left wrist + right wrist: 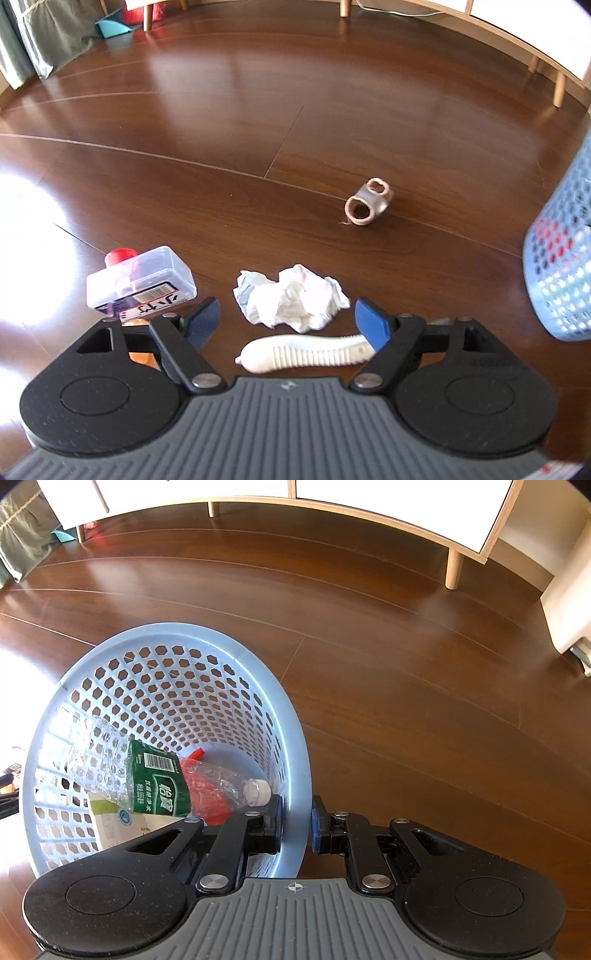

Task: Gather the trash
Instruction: 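Move the open left gripper down to the crumpled white tissue, then close the left gripper on the white tissue, then carry the tissue over the wastebasket and release it with the left gripper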

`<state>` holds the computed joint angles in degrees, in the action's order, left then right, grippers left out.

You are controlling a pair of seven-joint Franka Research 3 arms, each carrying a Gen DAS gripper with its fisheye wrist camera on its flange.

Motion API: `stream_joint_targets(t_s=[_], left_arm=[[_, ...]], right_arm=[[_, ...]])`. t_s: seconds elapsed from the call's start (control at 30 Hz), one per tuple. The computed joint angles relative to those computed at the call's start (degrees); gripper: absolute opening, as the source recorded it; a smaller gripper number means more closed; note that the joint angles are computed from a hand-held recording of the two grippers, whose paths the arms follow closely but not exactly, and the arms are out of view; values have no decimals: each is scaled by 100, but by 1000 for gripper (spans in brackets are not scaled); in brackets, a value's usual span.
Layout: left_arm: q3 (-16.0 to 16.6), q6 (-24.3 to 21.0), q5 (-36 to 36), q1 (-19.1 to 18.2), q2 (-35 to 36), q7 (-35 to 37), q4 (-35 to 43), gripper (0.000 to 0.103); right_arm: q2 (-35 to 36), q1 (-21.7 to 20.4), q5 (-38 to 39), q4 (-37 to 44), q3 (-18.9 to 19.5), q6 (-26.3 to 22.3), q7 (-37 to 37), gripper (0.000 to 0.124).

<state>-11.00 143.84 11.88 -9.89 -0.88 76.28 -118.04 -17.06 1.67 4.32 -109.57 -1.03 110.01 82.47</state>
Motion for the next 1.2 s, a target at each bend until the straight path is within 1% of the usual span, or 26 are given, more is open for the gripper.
stream_joint_targets(t_s=[0.17, 0.23, 0.3, 0.37, 0.4, 0.43, 0.47, 0.53, 0.57, 0.6, 0.63, 0.8, 0.93, 1.03, 1.2], left_arm=[[10, 183, 157, 22, 361, -99, 157, 77], [-5, 133, 127, 18, 507, -64, 268, 69], [-22, 58, 87, 12, 628, -1, 354, 65], [-30, 107, 184, -13, 669, -36, 336, 61], [-38, 148, 168, -15, 653, -23, 302, 53], [-51, 187, 127, -16, 627, 19, 266, 42], [-64, 232, 88, -16, 592, 96, 229, 38], [-72, 326, 229, -46, 507, 191, 149, 19], [-76, 328, 245, -54, 469, 249, 134, 16], [-80, 312, 188, -55, 423, 302, 125, 7], [-87, 274, 24, -47, 377, 396, 126, 8], [-99, 118, -177, -106, 6, 430, -4, 7], [-67, 57, -662, -174, -464, 563, -83, 7], [-26, 32, -1019, -289, -803, 671, -21, 7], [81, 207, -1757, -615, -1194, 1094, 154, 7]], right_arm=[[11, -9, -13, -14, -6, 17, 5, 11], [28, -7, 0, 8, -11, 9, 0, 11], [35, -1, 5, 16, -18, 12, -42, 11], [33, -2, 12, 8, -22, 23, -63, 11], [34, -3, 19, 9, -24, 22, -69, 11], [36, -4, 28, 10, -26, 22, -72, 11], [34, -2, 35, 8, -31, 25, -98, 11], [33, -4, 43, 5, -31, 32, -110, 11], [35, -3, 47, 6, -33, 32, -127, 11], [35, -4, 48, 6, -32, 32, -127, 11], [33, -5, 49, 3, -29, 35, -122, 11], [9, -2, 34, -30, -15, 72, -134, 11], [-18, 3, 30, -76, -15, 118, -176, 11], [-56, 4, 18, -126, -11, 163, -213, 11], [-67, 2, 31, -131, -14, 146, -241, 11]])
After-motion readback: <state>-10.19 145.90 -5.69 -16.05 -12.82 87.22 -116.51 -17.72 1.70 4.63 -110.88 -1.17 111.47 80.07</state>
